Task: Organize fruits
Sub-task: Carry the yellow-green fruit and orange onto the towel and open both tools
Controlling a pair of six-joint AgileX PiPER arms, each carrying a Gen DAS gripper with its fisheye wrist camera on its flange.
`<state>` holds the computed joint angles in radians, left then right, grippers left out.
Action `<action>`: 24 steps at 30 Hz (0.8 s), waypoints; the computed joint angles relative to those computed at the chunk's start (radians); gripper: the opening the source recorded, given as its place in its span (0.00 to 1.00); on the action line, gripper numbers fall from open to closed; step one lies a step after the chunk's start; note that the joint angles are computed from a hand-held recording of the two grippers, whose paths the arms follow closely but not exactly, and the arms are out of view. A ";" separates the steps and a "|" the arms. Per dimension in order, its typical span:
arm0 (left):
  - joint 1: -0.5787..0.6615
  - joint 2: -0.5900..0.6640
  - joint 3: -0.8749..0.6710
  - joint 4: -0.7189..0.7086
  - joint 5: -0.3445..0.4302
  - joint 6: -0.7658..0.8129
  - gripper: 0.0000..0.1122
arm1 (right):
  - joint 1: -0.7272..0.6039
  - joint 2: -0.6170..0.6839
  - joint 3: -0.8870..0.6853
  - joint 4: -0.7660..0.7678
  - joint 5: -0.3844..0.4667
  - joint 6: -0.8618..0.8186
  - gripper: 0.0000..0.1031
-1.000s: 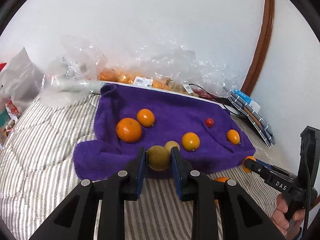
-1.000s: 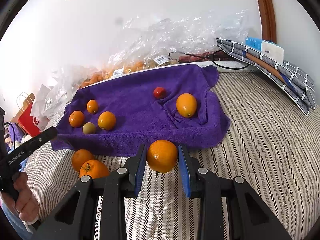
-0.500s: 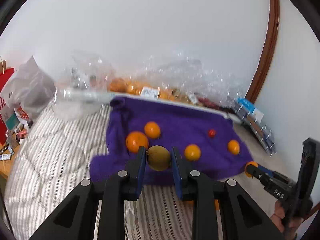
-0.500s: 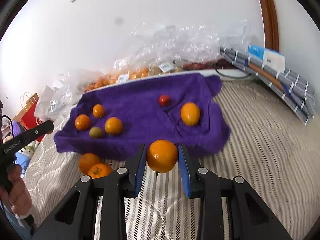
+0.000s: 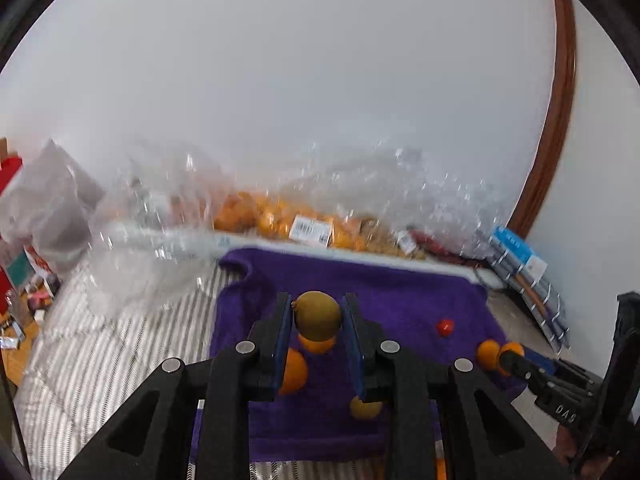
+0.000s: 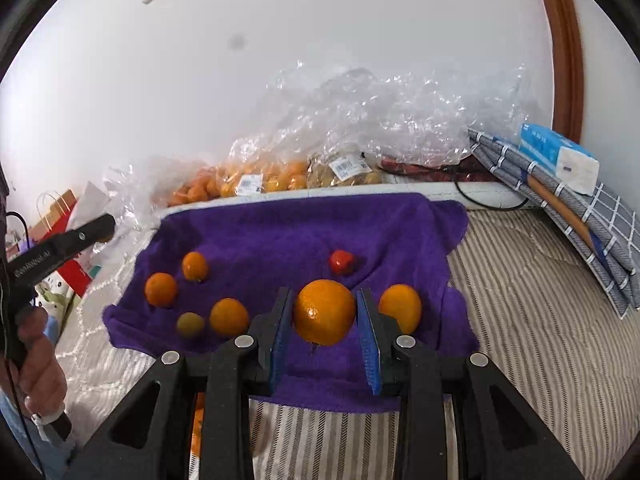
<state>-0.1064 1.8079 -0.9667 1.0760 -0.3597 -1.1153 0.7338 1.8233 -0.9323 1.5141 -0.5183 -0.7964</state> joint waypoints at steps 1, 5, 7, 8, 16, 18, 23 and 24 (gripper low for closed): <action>0.002 0.017 -0.008 0.014 0.002 -0.013 0.21 | -0.003 0.013 -0.004 -0.020 0.003 0.020 0.31; 0.024 0.064 -0.031 0.090 -0.038 -0.113 0.21 | 0.010 0.049 -0.034 -0.029 -0.020 0.007 0.31; 0.021 0.077 -0.033 0.077 -0.038 -0.105 0.21 | 0.022 0.054 -0.024 -0.085 -0.037 0.047 0.31; 0.014 0.081 -0.030 0.042 -0.030 -0.069 0.21 | 0.021 0.058 -0.023 -0.100 -0.034 0.060 0.31; -0.011 0.134 -0.072 -0.009 0.031 -0.008 0.21 | -0.007 0.109 -0.062 -0.057 0.005 0.013 0.31; -0.015 0.143 -0.087 0.011 0.052 -0.030 0.21 | -0.013 0.120 -0.070 -0.040 0.016 -0.003 0.31; -0.022 0.169 -0.126 0.117 0.087 -0.130 0.21 | -0.027 0.136 -0.088 0.002 0.039 -0.043 0.31; -0.021 0.171 -0.128 0.138 0.088 -0.148 0.21 | -0.027 0.139 -0.090 0.006 0.039 -0.049 0.31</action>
